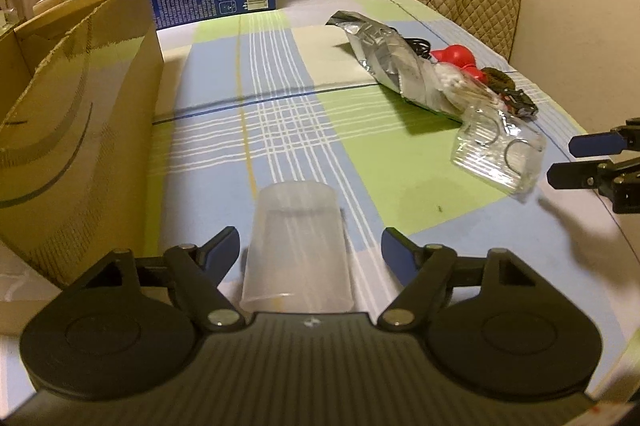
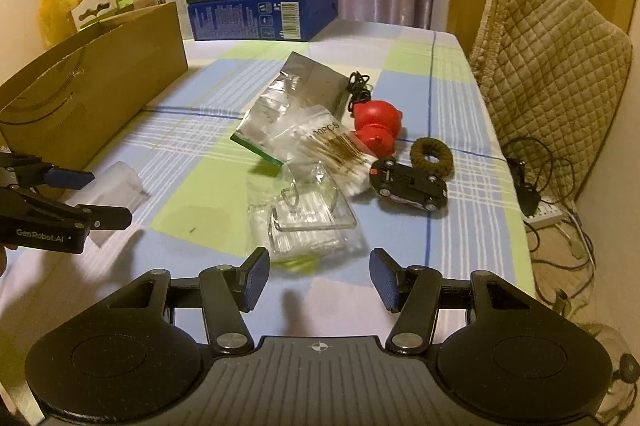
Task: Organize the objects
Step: 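Lower the left tool onto the clear plastic cup and close it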
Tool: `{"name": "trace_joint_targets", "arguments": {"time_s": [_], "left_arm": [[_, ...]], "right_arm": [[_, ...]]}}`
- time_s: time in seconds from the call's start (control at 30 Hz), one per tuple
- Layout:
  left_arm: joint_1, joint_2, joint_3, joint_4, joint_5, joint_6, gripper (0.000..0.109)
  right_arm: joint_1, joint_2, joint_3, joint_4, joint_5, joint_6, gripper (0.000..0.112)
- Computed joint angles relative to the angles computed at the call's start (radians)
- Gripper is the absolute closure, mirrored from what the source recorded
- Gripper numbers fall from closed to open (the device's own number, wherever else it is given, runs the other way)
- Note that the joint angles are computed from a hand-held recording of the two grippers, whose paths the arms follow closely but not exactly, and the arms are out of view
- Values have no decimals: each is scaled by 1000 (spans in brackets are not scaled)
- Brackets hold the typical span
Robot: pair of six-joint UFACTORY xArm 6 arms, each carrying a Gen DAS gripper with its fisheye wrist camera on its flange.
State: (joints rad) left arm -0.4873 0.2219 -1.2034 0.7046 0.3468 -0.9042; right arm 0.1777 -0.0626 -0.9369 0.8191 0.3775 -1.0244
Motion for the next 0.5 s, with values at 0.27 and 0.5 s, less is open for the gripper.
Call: {"name": "trace_joint_targets", "arguments": {"time_s": [0.27, 0.5], "left_arm": [[1, 27, -28, -48, 8, 47, 60], [1, 27, -23, -48, 0, 36, 62]], "right_arm": [[4, 78, -70, 52, 30, -76, 59], [11, 81, -83, 103, 41, -74, 45]]}}
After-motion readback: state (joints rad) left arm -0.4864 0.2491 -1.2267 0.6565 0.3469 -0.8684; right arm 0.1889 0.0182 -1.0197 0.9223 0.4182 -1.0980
